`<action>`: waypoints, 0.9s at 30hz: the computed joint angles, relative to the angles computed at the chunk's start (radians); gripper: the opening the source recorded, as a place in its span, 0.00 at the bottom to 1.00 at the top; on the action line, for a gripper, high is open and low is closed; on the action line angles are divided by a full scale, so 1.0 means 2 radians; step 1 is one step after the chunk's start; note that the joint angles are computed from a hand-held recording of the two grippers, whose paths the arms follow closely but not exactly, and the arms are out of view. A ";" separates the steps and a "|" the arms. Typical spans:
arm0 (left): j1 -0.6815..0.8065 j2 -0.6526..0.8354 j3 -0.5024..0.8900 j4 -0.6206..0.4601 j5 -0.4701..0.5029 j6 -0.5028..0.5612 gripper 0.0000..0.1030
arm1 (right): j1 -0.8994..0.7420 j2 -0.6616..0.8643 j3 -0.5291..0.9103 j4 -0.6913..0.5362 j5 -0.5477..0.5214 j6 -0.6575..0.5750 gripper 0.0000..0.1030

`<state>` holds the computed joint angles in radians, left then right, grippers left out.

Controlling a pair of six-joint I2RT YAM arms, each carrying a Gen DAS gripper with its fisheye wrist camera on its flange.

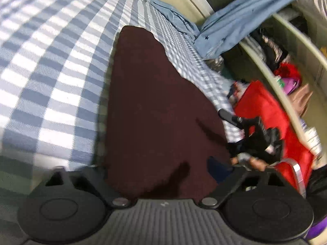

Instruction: Fold small clothes

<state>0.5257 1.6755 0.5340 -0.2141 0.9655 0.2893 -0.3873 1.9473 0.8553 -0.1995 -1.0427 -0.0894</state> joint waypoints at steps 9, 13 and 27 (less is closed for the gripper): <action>0.045 -0.060 -0.052 0.035 0.015 0.018 0.27 | 0.018 -0.069 -0.073 0.099 0.060 0.032 0.24; 0.092 -0.143 -0.066 -0.025 0.038 0.066 0.26 | 0.048 -0.146 -0.107 0.131 0.049 0.077 0.23; 0.449 0.060 0.285 -0.611 0.024 0.649 0.26 | 0.330 -0.295 -0.160 0.282 0.182 0.333 0.23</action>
